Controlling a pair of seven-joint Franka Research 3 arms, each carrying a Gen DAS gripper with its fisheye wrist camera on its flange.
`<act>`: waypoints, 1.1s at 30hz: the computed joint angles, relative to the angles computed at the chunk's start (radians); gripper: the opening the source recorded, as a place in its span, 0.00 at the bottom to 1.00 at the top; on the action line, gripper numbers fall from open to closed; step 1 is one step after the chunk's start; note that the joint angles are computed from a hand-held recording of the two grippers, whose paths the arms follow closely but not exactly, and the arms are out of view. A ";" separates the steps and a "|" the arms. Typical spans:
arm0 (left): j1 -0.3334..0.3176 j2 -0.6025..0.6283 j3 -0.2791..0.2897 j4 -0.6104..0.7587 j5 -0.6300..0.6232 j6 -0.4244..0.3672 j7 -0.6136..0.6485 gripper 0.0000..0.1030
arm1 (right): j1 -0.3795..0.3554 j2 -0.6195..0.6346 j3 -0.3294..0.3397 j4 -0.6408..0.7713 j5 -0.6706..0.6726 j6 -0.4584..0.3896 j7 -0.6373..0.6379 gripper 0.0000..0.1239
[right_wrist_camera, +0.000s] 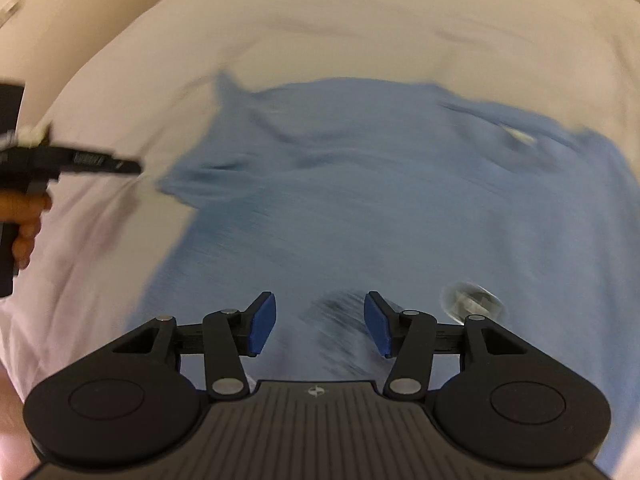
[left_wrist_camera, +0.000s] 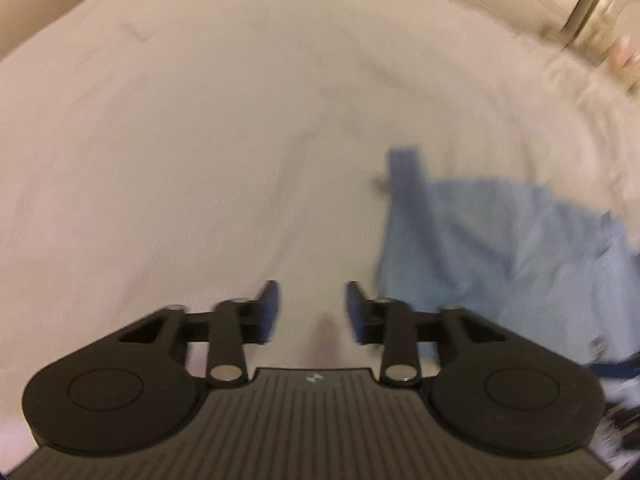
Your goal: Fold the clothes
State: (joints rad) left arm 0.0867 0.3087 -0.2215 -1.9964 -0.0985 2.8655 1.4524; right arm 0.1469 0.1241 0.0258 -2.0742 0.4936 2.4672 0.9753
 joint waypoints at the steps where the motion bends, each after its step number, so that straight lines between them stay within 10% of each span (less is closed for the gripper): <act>1: 0.037 0.030 -0.044 0.037 -0.046 0.003 0.070 0.39 | 0.010 0.017 0.011 0.013 0.003 0.005 -0.012 0.42; 5: 0.140 0.211 -0.185 0.265 -0.145 -0.056 0.354 0.46 | 0.046 0.076 0.045 0.058 0.011 0.028 -0.037 0.42; 10: 0.109 0.483 -0.217 0.657 -0.143 -0.319 0.570 0.51 | 0.079 0.115 0.057 0.082 0.007 0.059 0.007 0.42; 14: 0.085 0.587 -0.196 0.854 -0.177 -0.546 0.611 0.06 | 0.095 0.120 0.055 0.061 -0.011 0.098 0.067 0.43; 21: 0.000 0.456 -0.029 0.668 -0.124 -0.303 0.463 0.06 | 0.105 0.117 0.055 0.043 -0.044 0.153 0.138 0.44; 26: 0.092 0.358 -0.098 0.512 -0.165 -0.218 0.452 0.16 | 0.123 0.127 0.068 0.050 -0.072 0.207 0.132 0.44; 33: 0.193 0.221 -0.185 0.326 -0.371 -0.410 0.577 0.44 | 0.176 0.099 0.050 -0.004 -0.248 0.250 0.129 0.44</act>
